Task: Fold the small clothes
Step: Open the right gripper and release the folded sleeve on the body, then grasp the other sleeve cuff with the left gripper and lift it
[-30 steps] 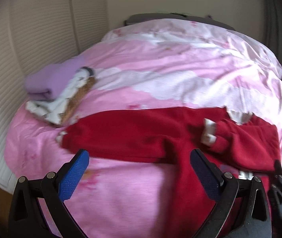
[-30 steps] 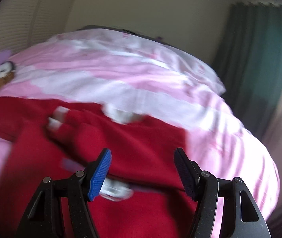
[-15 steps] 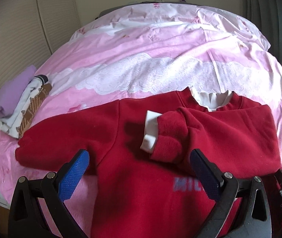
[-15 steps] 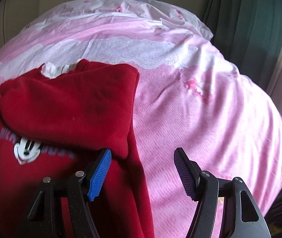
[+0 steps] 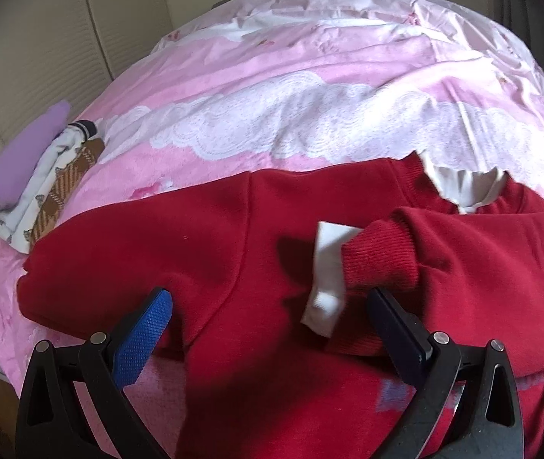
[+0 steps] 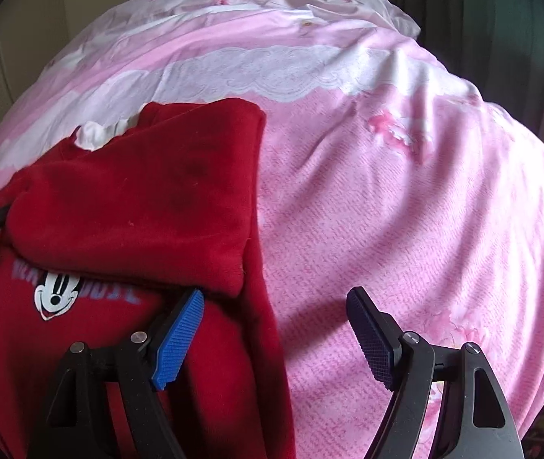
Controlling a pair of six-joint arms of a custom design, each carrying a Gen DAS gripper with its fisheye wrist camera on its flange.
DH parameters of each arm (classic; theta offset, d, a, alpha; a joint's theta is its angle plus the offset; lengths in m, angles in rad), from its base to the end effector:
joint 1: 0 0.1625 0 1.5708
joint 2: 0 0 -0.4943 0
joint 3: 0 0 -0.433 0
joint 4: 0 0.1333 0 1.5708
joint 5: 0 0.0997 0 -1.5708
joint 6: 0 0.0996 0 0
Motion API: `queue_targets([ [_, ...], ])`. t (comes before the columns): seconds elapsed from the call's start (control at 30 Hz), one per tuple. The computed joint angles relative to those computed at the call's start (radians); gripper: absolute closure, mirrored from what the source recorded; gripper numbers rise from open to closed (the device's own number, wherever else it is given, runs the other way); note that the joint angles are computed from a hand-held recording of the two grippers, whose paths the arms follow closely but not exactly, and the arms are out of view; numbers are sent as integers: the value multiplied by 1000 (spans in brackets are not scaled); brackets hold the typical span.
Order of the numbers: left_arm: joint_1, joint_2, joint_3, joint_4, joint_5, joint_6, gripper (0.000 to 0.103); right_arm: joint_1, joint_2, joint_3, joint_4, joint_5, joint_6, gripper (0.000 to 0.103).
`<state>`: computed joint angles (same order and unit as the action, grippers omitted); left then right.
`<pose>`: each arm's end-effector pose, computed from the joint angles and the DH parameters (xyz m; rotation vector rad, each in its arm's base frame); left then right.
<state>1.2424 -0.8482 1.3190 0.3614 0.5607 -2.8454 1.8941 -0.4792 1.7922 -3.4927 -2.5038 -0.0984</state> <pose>-0.0116 -0.7089 0.2306 0.2094 2.0567 -0.8003 0.2617 -0.6134 -0.0199 0.1178 -2.1829 0.7962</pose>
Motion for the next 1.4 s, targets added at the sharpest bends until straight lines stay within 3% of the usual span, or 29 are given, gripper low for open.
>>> queue_targets([
  [0.17,18,13,-12,19,-20,-25,0,-8,52,-49,-63,-95,-77,26],
  [0.23,20,11,-5,-3,-27,-7,0,-16,48,-44,-64,-97,-51,25],
  [0.43,27,7,9,-43,-40,14,0,-2,95,-86,-153,-186,-135,20],
  [0.6,6,-36,45,-47,-14,22,0,26,69,-51,-178,-159,-138,20],
  [0.83,0,-168,150,-61,56,41,0,117,82,-50,-340,-125,-241,20],
  [0.93,18,-234,192,-65,74,52,0,157,110,-80,-337,-100,-222,20],
  [1.07,73,-330,238,-79,96,80,0,211,161,-144,-297,-59,-189,20],
  [1.27,187,-427,231,-104,126,90,9,288,276,-295,-229,-17,-207,20],
  [1.4,288,-441,166,-32,279,-7,27,316,328,-362,-126,10,-165,20],
])
